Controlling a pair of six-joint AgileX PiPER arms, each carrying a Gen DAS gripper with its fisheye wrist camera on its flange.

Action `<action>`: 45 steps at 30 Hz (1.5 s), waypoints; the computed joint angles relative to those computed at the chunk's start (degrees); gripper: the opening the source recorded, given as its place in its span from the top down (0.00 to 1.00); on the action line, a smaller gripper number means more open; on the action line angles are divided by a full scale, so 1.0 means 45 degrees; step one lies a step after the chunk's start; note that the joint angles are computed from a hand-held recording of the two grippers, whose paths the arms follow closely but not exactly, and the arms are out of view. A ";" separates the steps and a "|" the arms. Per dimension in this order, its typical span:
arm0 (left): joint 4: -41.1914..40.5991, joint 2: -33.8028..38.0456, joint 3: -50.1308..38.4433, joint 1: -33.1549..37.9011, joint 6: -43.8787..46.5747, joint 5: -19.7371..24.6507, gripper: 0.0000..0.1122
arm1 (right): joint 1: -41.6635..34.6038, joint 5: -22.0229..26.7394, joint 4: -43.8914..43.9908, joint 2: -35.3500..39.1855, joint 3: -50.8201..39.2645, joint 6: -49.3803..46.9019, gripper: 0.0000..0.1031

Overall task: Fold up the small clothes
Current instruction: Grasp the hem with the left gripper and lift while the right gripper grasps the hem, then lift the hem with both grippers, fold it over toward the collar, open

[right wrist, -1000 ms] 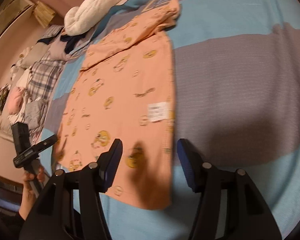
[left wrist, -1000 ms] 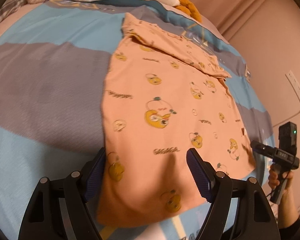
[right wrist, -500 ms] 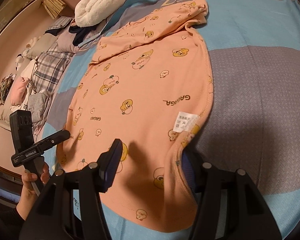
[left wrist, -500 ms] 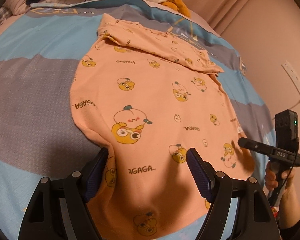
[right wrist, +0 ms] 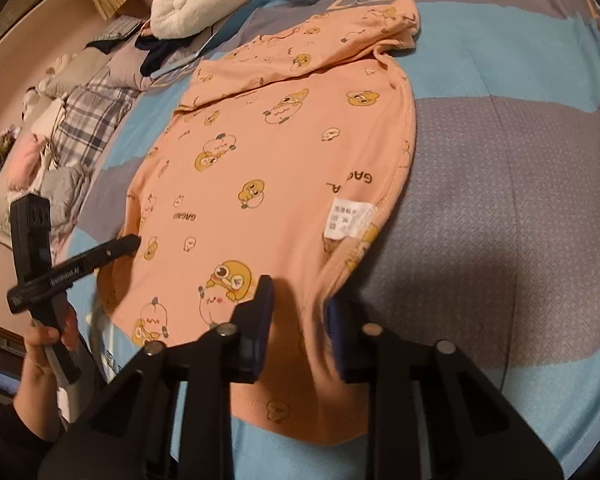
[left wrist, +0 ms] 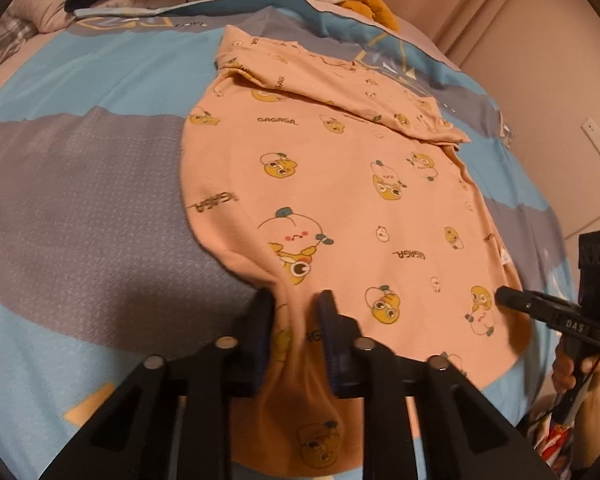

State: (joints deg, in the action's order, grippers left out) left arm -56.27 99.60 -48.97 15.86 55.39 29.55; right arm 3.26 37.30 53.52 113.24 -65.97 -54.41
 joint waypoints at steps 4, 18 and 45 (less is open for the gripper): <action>0.0172 0.0003 -0.0035 0.0129 -0.0245 0.0099 0.90 | 0.0557 -0.1067 -0.0381 -0.0400 0.0510 0.0041 0.91; -0.1530 0.0172 -0.0124 0.1422 0.1201 0.2025 0.95 | 0.0615 -0.1506 0.0947 -0.1039 0.1343 -0.1173 0.92; -0.2060 -0.2157 0.1398 0.4287 0.3135 0.7551 0.97 | -0.3376 0.4653 0.3847 -0.3233 0.3520 -0.5488 0.94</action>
